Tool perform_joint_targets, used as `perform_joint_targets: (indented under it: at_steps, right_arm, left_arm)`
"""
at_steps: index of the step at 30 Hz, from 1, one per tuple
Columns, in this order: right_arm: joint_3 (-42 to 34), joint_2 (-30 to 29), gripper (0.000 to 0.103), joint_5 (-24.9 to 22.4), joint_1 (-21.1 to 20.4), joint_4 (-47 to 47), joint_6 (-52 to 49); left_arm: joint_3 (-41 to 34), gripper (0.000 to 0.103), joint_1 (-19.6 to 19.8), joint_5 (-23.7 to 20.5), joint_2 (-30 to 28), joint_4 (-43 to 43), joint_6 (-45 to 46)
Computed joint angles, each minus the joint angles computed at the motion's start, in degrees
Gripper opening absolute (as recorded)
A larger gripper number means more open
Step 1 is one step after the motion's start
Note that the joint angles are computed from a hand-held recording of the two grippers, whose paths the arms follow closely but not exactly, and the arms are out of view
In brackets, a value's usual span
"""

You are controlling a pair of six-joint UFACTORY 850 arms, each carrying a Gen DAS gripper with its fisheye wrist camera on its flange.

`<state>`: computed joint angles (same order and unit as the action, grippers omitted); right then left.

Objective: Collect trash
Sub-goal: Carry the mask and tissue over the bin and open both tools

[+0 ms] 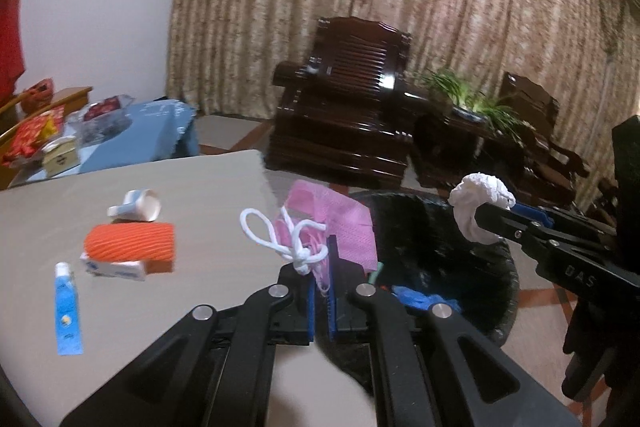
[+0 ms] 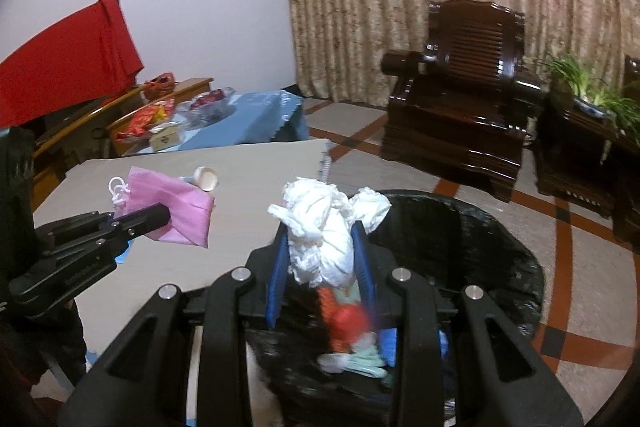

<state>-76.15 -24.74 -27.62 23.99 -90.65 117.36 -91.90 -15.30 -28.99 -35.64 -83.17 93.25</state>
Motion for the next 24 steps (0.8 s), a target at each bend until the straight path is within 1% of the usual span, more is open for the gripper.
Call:
perform_joint_targets:
  at_steps: [7,10,12,13,14,15,16,17,18,19,20,21,22,24]
  right_arm:
    - [3.04,1.19,0.030,-1.03,-1.96,1.04,-0.45]
    - [3.40,1.04,0.032,-0.96,-3.01,0.84,-0.26]
    - [3.48,0.78,0.037,-1.31,-3.41,1.03,-0.39]
    - [3.42,0.57,0.041,-1.53,-3.59,1.61,-0.82]
    - [3.36,0.30,0.051,-1.80,-3.82,2.77,-1.67]
    - [3.23,0.03,0.061,-2.23,-3.83,3.55,-2.16]
    - [3.42,-0.10,0.065,-3.11,-3.81,3.89,-2.08]
    - [3.51,-0.13,0.070,-3.40,-3.80,4.08,-2.10]
    - [3.80,-0.06,0.075,-3.67,-3.76,4.13,-1.94]
    - [3.95,0.02,0.076,-3.79,-3.75,4.10,-1.86]
    - [4.15,0.08,0.079,-4.27,-3.55,4.04,-1.68]
    - [4.29,0.13,0.085,-4.72,-3.37,3.99,-1.54]
    - [4.46,0.23,0.087,-5.44,-3.07,3.76,-1.17]
    - [4.49,0.36,0.091,-6.12,-2.68,3.45,-0.73]
  left_arm:
    - [-3.43,0.004,-3.25,-0.30,-2.82,3.07,-2.81]
    - [-5.11,0.005,-4.36,-0.13,-4.23,3.12,-2.77]
    - [-6.24,0.005,-4.91,-0.24,-5.11,4.12,-3.60]
    - [-7.14,0.007,-5.17,-0.74,-5.79,5.19,-4.69]
    - [-7.78,0.009,-5.39,-0.86,-6.23,6.45,-6.02]
    - [-8.21,0.017,-5.51,-1.03,-6.58,7.46,-7.09]
    - [-8.66,0.032,-5.52,-1.76,-6.96,8.97,-8.59]
    - [-8.68,0.042,-5.54,-1.95,-7.01,9.85,-9.39]
    - [-8.30,0.056,-5.51,-1.78,-6.90,10.82,-10.13]
    - [-8.04,0.058,-5.41,-1.79,-6.82,11.08,-10.26]
    - [-7.80,0.059,-5.16,-2.20,-6.84,12.55,-11.48]
    - [-7.54,0.063,-5.00,-2.27,-6.77,13.63,-12.50]
    - [-6.92,0.066,-4.74,-2.09,-6.53,14.07,-13.02]
    - [-5.69,0.068,-4.17,-2.01,-5.91,13.78,-12.74]
